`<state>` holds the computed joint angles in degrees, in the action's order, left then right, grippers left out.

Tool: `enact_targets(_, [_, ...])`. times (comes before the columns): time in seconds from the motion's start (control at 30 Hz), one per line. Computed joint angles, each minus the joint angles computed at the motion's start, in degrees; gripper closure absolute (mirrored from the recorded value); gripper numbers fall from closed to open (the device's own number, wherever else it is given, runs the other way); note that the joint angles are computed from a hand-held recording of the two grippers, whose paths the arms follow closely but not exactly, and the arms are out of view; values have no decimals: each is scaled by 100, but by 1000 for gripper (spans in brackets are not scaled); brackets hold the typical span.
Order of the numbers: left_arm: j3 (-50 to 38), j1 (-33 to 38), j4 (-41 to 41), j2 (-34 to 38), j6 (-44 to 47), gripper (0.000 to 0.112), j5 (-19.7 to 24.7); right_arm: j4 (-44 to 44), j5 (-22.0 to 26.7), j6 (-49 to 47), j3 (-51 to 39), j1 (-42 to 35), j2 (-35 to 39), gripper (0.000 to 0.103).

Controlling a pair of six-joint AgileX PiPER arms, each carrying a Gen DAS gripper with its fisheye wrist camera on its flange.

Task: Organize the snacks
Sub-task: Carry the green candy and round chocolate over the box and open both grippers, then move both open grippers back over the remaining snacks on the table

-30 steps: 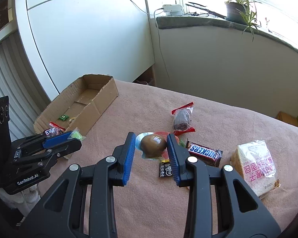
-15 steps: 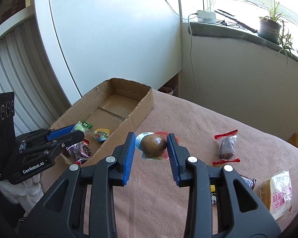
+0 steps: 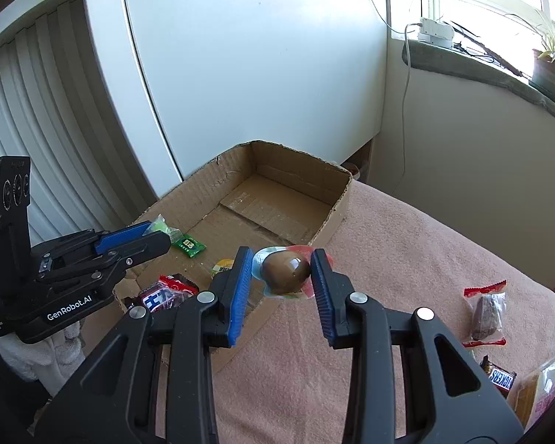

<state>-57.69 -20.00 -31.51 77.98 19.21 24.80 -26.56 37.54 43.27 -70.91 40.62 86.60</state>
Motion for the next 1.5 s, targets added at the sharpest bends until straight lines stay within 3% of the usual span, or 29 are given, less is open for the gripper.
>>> enact_targets(0.2, [-4, 313, -391, 87, 426, 90, 102, 308, -109, -310, -324, 1, 455, 69])
enact_targets(0.6, [-36, 446, -367, 138, 412, 88, 174, 742, -221, -643, -593, 3, 864, 68])
enact_targets(0.7, [-61, 398, -262, 137, 276, 86, 153, 624, -169, -551, -605, 56, 833, 61])
enact_targets(0.77, [-59, 367, -121, 113, 110, 78, 135, 541, -170, -461, -563, 76, 768, 53])
enact_targets(1.07, [-38, 322, 130, -35, -205, 78, 138, 307, -99, -137, -236, 116, 330, 47])
enact_targets(1.5, [-44, -342, 1051, -391, -1347, 78, 100, -243, 148, 605, 809, 229, -1009, 47])
